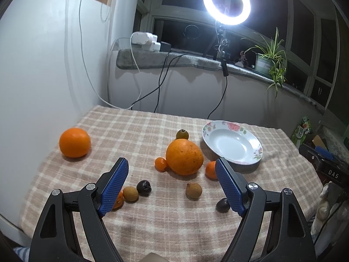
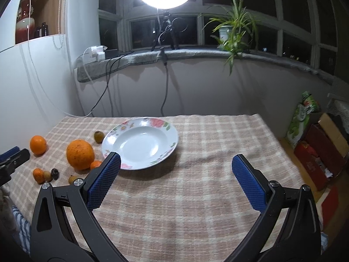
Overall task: Organize fruits
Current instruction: 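Move the right gripper toward the large orange near the wall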
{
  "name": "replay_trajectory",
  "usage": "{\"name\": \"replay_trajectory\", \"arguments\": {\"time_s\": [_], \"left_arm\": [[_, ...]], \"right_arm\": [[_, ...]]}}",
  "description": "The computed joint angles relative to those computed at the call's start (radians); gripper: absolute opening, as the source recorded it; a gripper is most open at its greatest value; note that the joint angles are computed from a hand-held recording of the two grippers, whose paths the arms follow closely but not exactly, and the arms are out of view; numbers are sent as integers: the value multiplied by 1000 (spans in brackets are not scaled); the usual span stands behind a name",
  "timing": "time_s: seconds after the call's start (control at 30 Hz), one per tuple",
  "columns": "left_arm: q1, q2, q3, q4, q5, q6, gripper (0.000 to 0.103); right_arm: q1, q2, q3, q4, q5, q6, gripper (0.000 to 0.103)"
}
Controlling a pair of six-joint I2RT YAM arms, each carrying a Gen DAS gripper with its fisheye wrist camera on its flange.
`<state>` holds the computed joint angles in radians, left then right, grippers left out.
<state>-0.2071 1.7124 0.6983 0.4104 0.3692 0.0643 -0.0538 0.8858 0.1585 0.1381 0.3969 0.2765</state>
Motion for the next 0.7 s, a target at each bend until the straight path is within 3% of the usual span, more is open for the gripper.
{"name": "replay_trajectory", "arguments": {"time_s": [0.3,0.7], "left_arm": [[41,139,118,-72,103,20,82],[148,212,190,-76,158,28,81]], "right_arm": [[-76,226,61,126,-266,-19,103],[0,409,140,219,-376,-33,103]]}}
